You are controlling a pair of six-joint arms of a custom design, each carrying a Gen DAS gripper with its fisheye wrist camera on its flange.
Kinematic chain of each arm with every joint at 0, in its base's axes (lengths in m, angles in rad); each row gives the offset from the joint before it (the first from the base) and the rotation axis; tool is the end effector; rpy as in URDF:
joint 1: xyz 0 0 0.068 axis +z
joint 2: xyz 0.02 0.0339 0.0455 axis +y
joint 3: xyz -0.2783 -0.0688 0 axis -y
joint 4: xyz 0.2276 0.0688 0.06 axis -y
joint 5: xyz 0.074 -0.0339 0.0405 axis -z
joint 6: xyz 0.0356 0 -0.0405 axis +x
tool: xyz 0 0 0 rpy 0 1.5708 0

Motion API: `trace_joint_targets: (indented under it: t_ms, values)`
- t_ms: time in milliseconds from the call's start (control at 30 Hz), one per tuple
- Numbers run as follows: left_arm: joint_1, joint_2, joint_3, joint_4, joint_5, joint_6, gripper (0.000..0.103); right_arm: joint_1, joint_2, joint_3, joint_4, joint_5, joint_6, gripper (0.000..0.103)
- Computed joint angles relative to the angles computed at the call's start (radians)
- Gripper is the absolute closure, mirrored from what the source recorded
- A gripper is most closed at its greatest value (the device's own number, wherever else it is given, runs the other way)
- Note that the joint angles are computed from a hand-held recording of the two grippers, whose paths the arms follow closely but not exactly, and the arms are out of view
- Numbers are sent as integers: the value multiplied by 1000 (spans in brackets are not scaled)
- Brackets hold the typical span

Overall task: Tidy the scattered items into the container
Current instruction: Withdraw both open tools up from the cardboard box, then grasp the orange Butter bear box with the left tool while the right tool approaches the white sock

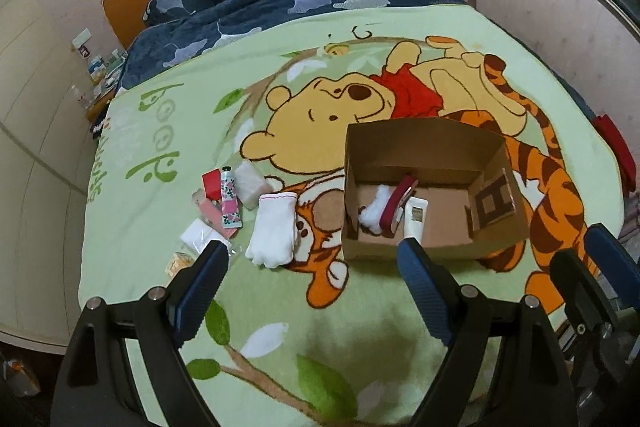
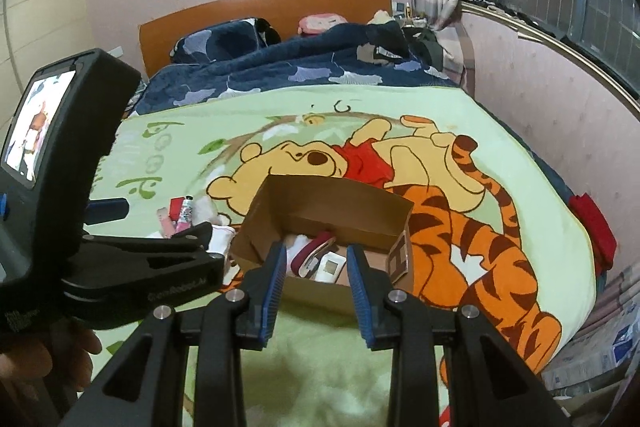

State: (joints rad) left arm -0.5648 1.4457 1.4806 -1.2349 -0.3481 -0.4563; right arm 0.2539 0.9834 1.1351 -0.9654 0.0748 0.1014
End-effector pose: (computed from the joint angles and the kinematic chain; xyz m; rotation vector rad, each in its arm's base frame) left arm 0.2173 -0.1233 0.3574 0.0564 2.6480 0.1635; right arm 0.1525 0.0368 0.3593 -0.1462 2.3785 0.0797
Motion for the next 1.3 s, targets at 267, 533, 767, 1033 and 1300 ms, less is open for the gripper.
trace_joint_targets:
  t_ms: [267, 533, 767, 1033, 1300]
  values:
    - [-75, -53, 7, -46, -22, -34, 15, 62, -60, 14, -54, 62, 53, 71]
    - [-114, -55, 32, -82, -50, -80, 15, 35, -68, 28, -65, 31, 39, 71]
    - [-68, -111, -65, -72, -14, -98, 15, 93, -65, -7, -62, 26, 62, 71]
    - [224, -302, -459, -11, 78, -74, 15, 373, 12, -153, 31, 6, 149, 70]
    - [768, -276, -763, 335, 159, 241, 15, 610, 196, -277, 270, 39, 228, 70]
